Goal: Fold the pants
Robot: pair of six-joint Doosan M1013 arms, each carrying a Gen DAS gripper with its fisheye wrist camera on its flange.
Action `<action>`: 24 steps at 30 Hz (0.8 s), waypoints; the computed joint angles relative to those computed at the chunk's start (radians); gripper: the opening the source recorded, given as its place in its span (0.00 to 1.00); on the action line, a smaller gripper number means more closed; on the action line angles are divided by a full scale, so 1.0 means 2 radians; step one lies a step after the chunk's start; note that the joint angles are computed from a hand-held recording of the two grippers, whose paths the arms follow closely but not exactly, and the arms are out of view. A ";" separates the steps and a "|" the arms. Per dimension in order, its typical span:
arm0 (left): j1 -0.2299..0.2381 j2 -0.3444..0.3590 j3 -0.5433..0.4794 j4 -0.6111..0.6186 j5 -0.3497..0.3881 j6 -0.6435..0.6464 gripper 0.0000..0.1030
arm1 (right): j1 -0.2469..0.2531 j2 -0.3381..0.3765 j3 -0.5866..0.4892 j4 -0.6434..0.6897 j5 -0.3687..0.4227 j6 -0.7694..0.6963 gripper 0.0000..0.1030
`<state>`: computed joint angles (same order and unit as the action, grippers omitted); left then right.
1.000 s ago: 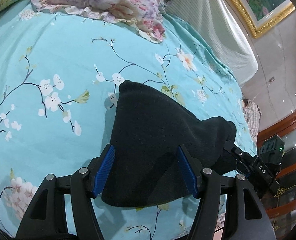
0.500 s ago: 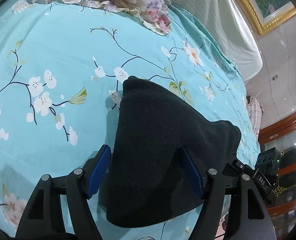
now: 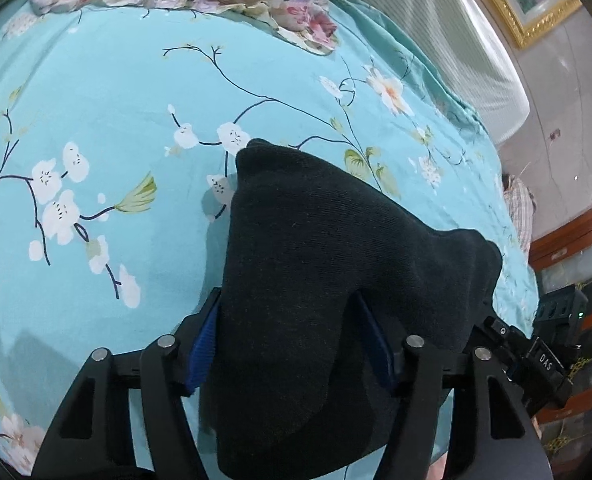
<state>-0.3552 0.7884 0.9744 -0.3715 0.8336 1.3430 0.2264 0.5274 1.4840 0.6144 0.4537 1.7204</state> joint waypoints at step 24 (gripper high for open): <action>-0.005 -0.060 0.069 0.066 -0.071 -0.028 0.32 | 0.025 -0.011 -0.019 -0.107 -0.015 0.038 0.43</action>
<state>-0.3656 0.6678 1.1120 -0.2388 0.6918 1.2873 0.2772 0.5053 1.4465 0.3998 0.4230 1.7969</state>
